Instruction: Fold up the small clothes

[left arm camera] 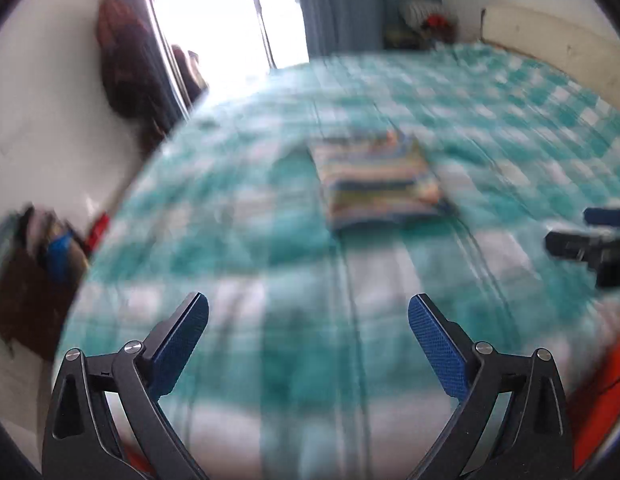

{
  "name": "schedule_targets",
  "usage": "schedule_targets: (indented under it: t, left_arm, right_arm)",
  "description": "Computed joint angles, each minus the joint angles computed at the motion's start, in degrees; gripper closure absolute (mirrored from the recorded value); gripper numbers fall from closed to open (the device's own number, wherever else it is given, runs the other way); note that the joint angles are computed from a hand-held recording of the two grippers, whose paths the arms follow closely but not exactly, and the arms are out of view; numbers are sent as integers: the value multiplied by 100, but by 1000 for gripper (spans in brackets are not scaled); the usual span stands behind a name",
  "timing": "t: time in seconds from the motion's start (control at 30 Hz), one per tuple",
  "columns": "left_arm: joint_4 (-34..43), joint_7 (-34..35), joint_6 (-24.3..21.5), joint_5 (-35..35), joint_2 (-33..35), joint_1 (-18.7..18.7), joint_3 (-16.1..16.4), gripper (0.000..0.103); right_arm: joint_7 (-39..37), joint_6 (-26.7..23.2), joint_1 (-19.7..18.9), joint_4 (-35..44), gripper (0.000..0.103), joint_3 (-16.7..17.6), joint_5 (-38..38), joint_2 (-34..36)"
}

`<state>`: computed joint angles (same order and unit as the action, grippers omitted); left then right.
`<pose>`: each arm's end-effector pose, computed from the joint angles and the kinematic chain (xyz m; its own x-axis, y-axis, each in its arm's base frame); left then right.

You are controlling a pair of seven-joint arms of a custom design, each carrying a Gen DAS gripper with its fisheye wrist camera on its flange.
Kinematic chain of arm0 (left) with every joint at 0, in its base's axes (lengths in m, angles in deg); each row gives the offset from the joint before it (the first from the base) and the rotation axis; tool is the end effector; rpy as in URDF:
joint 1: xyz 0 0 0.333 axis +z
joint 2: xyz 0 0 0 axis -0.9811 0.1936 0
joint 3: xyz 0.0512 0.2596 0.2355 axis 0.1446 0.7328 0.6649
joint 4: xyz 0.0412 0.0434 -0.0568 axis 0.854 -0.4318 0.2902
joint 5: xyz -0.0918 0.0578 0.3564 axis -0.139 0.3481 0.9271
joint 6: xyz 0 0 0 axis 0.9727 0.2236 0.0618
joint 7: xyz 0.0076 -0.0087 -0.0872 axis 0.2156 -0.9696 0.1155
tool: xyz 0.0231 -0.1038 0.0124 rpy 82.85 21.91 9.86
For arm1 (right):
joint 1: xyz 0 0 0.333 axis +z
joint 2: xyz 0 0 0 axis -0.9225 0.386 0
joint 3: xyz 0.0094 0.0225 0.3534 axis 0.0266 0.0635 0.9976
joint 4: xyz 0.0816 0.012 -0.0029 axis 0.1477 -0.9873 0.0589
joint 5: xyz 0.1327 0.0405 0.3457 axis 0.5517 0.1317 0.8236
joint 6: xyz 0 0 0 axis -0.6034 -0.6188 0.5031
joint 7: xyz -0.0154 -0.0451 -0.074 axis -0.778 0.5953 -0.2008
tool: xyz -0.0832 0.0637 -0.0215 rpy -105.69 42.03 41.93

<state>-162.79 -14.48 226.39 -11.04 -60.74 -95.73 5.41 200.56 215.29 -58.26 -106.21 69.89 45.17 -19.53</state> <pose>0.3955 -0.2987 0.5426 -0.2602 -0.9581 -0.1199 -0.7315 0.2766 -0.6232 0.4337 0.1735 0.5234 -0.0237 -0.9946 -0.1013 -0.8287 0.0762 -0.5545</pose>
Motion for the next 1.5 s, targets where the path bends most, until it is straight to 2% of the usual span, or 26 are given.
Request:
schedule_targets:
  t: [0.07,0.17,0.3,0.43,0.53,0.7,1.3,1.5]
  left_arm:
    - [-38,700,-424,-1025,-228,-353,235,3]
    - [-200,907,-828,-1603,-690,-479,294,3]
    - [-311,848,-1256,-1606,-1201,-406,183,3]
    - [-445,705,-1454,-1696,-1594,-418,189,3]
    - [-534,633,-1594,-1606,-1855,-390,117,3]
    - [-626,530,-1775,-1476,-2094,-380,48,3]
    - [-595,558,-1781,-1396,-2043,-559,-8,3]
    - [-580,562,-1811,-1371,-1987,-529,-5,1]
  right_arm:
    - [466,-206,21,-312,0,317,-83,-554]
    - [820,-585,219,-442,0,725,-63,-1120]
    - [959,-1348,379,-179,0,1103,-191,-1448]
    - [1065,-1838,557,36,0,1247,-170,-1697]
    - [1087,-2179,699,173,0,1321,-137,-1841]
    - [1206,-2453,787,199,0,1360,-32,-1972]
    - [1364,-2830,814,303,0,1425,-149,-2052]
    - [1407,-3039,755,501,0,1540,-341,-1944]
